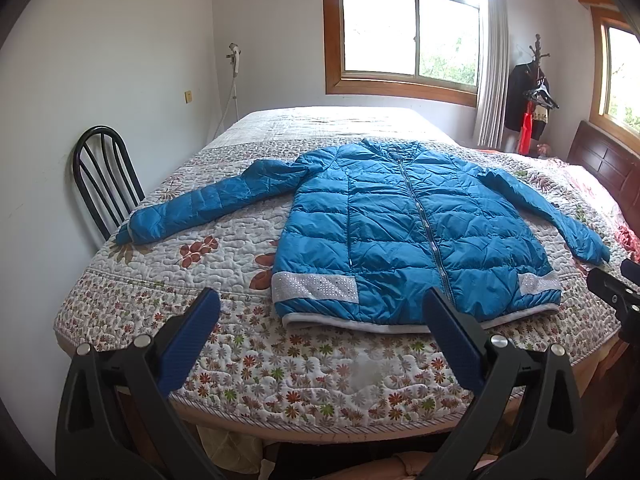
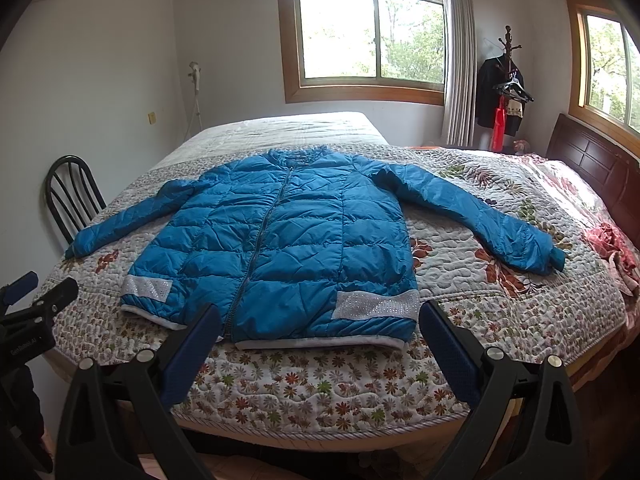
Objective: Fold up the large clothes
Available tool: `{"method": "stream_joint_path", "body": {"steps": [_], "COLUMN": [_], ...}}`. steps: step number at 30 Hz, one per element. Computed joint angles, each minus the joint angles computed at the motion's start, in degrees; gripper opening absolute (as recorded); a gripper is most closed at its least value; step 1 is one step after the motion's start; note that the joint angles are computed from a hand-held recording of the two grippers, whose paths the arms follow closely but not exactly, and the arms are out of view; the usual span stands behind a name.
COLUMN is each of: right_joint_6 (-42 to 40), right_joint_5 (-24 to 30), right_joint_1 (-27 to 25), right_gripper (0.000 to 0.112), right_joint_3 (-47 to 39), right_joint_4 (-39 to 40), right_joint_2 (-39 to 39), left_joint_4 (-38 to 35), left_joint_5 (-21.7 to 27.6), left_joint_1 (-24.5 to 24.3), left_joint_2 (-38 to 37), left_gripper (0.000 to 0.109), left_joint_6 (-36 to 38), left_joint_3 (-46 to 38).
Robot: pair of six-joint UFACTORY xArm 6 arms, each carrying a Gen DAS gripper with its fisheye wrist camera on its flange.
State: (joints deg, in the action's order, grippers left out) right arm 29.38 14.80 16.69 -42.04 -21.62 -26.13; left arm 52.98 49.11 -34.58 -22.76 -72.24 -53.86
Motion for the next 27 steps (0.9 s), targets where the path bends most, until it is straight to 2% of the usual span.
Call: {"method": "stream_joint_path", "body": {"steps": [11, 15, 20, 27], "right_joint_6": [0.58, -3.73, -12.47, -15.7], "right_joint_5": [-0.42, -0.62, 0.06, 8.74], "right_joint_1": [0.16, -0.74, -4.23, -13.19], "right_gripper": [0.099, 0.099, 0.099, 0.099], "right_joint_3": [-1.37, -3.88, -10.39, -27.73], "right_joint_4": [-0.72, 3.61, 14.56, 21.35], "right_joint_2": [2.43, 5.58, 12.53, 28.44], "left_joint_4": [-1.25, -2.56, -4.48, -10.68], "left_joint_5": [-1.15, -2.22, -3.03, -5.03], "left_joint_1": [1.68, 3.69, 8.31, 17.96], "left_joint_2": [1.59, 2.87, 5.35, 13.06], "left_gripper": [0.1, 0.1, 0.1, 0.1], "left_joint_6": [1.12, 2.38, 3.79, 9.53], "left_joint_3": [-0.62, -1.3, -2.73, -7.1]}}
